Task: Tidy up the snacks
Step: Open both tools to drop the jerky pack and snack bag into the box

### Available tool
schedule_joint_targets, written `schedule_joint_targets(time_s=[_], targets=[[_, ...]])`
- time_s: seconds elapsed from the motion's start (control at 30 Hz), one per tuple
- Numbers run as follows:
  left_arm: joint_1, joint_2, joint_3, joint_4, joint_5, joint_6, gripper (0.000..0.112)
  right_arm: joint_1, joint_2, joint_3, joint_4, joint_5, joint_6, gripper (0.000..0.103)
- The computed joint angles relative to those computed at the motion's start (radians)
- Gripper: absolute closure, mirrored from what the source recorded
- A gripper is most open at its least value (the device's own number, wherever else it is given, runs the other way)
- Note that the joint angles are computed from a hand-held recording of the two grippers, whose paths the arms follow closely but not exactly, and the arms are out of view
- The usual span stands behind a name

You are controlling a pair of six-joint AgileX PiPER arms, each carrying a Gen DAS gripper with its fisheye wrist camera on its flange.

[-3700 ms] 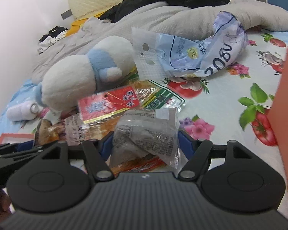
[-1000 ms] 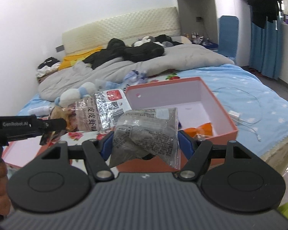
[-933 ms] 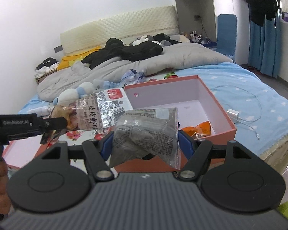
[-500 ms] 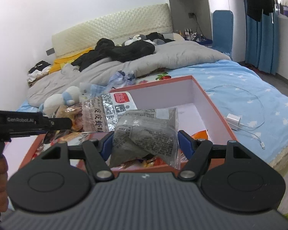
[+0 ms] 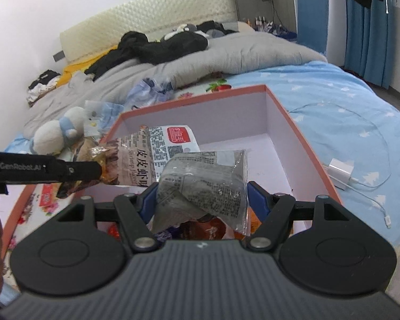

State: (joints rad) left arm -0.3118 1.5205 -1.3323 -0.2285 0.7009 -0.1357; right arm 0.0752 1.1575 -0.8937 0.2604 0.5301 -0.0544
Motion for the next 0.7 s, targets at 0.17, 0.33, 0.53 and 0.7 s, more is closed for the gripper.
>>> schedule_joint_targets(time_s=[0.17,0.33,0.53,0.7], targets=[[0.013,0.034,-0.028,-0.016,0.007,0.021,0.067,0.003,0.061,-0.028,-0.032,-0.004,0.053,0.028],[0.019,-0.057,0.006,0.008,0.026,0.029,0.051,0.029,0.011,-0.027,-0.088,0.008,0.133,0.017],[0.032,-0.232,0.071,0.030,0.090,-0.013,0.051,0.093,-0.110,-0.030,-0.185,0.078,0.251,0.017],[0.037,-0.402,0.132,0.041,0.159,-0.049,0.051,0.233,-0.224,-0.039,-0.375,0.159,0.489,0.017]])
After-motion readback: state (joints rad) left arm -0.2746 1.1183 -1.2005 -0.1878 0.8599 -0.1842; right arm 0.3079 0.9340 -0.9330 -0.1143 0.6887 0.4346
